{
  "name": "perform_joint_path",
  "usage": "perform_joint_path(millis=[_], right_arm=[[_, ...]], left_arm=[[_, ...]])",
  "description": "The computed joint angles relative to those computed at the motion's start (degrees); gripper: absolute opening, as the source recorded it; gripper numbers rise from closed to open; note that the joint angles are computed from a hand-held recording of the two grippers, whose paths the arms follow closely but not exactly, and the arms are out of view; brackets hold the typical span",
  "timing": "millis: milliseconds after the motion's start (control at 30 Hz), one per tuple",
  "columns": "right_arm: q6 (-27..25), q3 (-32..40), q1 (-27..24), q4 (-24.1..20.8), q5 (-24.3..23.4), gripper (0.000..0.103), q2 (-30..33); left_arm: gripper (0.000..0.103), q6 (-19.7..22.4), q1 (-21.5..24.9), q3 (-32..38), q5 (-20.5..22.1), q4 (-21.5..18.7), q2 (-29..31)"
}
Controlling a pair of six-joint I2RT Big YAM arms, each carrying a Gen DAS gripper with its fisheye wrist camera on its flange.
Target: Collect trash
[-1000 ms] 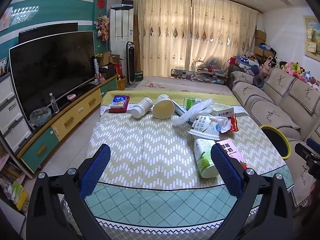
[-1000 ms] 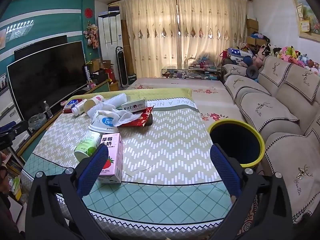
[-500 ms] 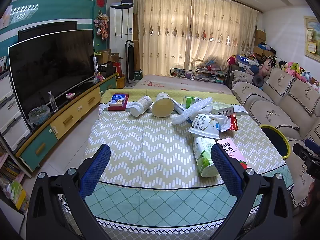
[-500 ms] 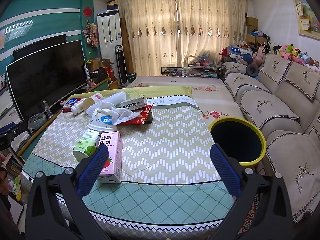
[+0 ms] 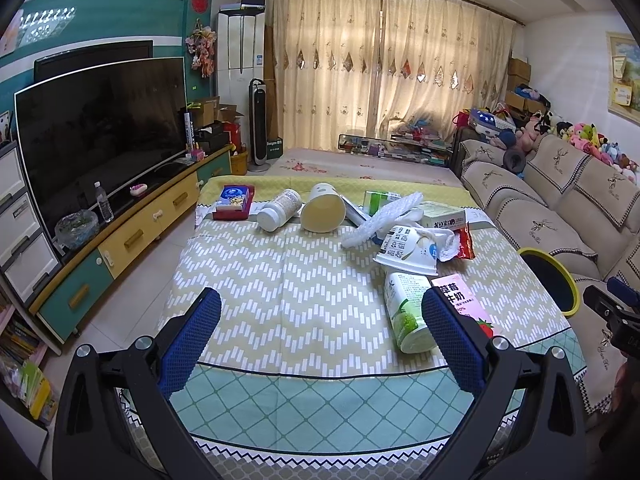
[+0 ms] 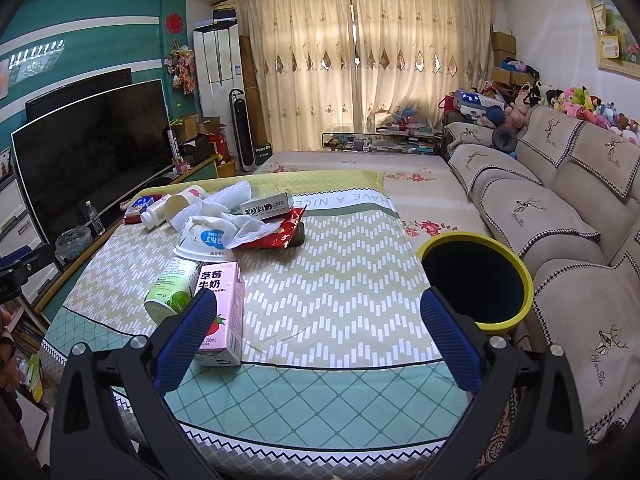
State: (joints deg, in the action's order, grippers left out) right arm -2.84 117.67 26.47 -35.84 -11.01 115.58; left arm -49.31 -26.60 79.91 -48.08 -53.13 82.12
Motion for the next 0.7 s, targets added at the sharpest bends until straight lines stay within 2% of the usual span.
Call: perform_joint_path(millis=[700], right_arm=[[-0.01,0.33,-0.07,-0.29,-0.11,0.097,0.24]], left_arm=[[0.099,0.21,-0.02,0.55,0.58,-0.06,0.29]])
